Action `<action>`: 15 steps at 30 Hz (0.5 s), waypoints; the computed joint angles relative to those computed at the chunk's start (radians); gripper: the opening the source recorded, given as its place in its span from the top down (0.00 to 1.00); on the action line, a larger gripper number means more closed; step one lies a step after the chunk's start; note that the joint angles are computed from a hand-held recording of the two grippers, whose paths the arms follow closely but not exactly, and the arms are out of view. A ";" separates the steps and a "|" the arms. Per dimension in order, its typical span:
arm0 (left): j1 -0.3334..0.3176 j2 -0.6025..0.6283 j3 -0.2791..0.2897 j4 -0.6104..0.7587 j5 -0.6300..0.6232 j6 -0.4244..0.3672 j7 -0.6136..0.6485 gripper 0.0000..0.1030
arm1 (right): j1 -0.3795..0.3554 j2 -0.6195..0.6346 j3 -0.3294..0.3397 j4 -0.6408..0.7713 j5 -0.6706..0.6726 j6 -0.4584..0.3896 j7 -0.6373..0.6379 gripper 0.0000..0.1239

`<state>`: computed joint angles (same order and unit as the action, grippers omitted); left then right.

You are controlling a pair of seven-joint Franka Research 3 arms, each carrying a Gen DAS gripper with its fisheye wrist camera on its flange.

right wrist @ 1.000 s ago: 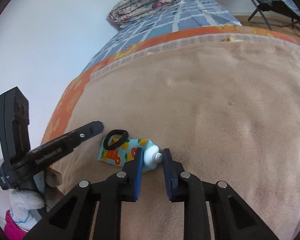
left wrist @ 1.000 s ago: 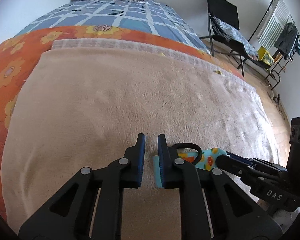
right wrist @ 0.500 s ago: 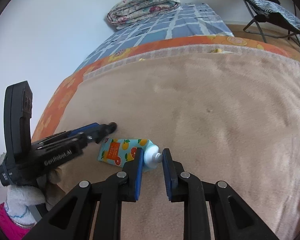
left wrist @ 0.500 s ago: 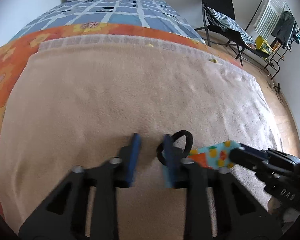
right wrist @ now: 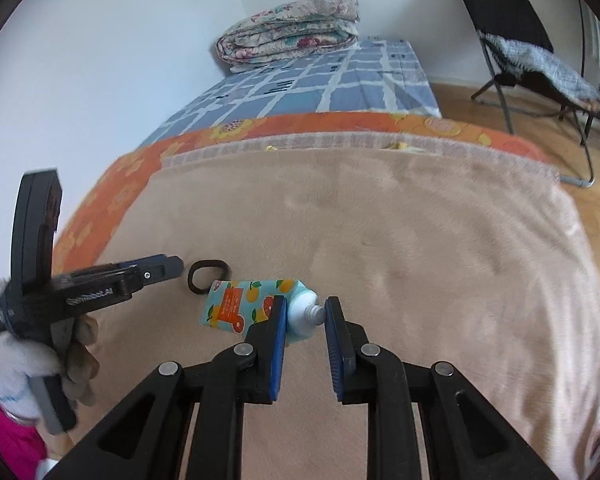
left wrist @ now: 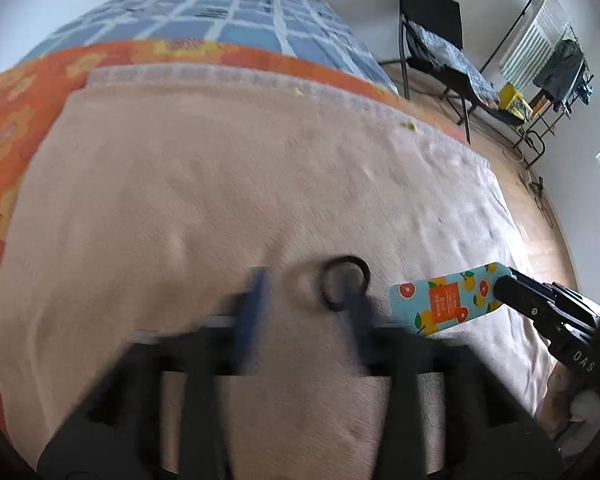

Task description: Collect trash

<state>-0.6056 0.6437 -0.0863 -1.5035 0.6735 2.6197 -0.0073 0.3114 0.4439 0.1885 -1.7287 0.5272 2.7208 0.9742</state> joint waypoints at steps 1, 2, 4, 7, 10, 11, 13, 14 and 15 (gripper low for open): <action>-0.011 0.013 0.006 0.020 0.014 -0.001 0.003 0.41 | 0.001 -0.009 -0.005 -0.013 -0.007 0.011 -0.005 0.86; -0.014 0.030 0.000 0.047 0.012 -0.017 0.026 0.41 | 0.002 -0.024 -0.012 -0.032 -0.018 0.024 -0.010 0.86; -0.016 0.080 -0.018 0.128 -0.021 -0.082 0.089 0.41 | -0.002 -0.041 -0.018 -0.054 -0.024 0.038 -0.013 0.86; -0.043 0.149 -0.004 0.243 -0.044 -0.179 0.116 0.41 | -0.012 -0.065 -0.026 -0.080 -0.028 0.052 -0.016 0.86; -0.079 0.207 0.018 0.349 -0.035 -0.284 0.158 0.52 | -0.025 -0.091 -0.028 -0.108 -0.025 0.065 -0.032 0.86; -0.089 0.223 0.025 0.378 -0.033 -0.318 0.168 0.58 | -0.028 -0.097 -0.027 -0.115 -0.023 0.068 -0.037 0.86; -0.102 0.224 0.040 0.376 -0.018 -0.326 0.148 0.69 | -0.034 -0.116 -0.026 -0.136 -0.018 0.077 -0.055 0.86; -0.102 0.217 0.042 0.361 -0.013 -0.316 0.133 0.73 | -0.033 -0.120 -0.027 -0.141 -0.017 0.083 -0.059 0.86; -0.099 0.204 0.042 0.340 -0.010 -0.306 0.119 0.80 | -0.036 -0.130 -0.025 -0.151 -0.013 0.090 -0.069 0.86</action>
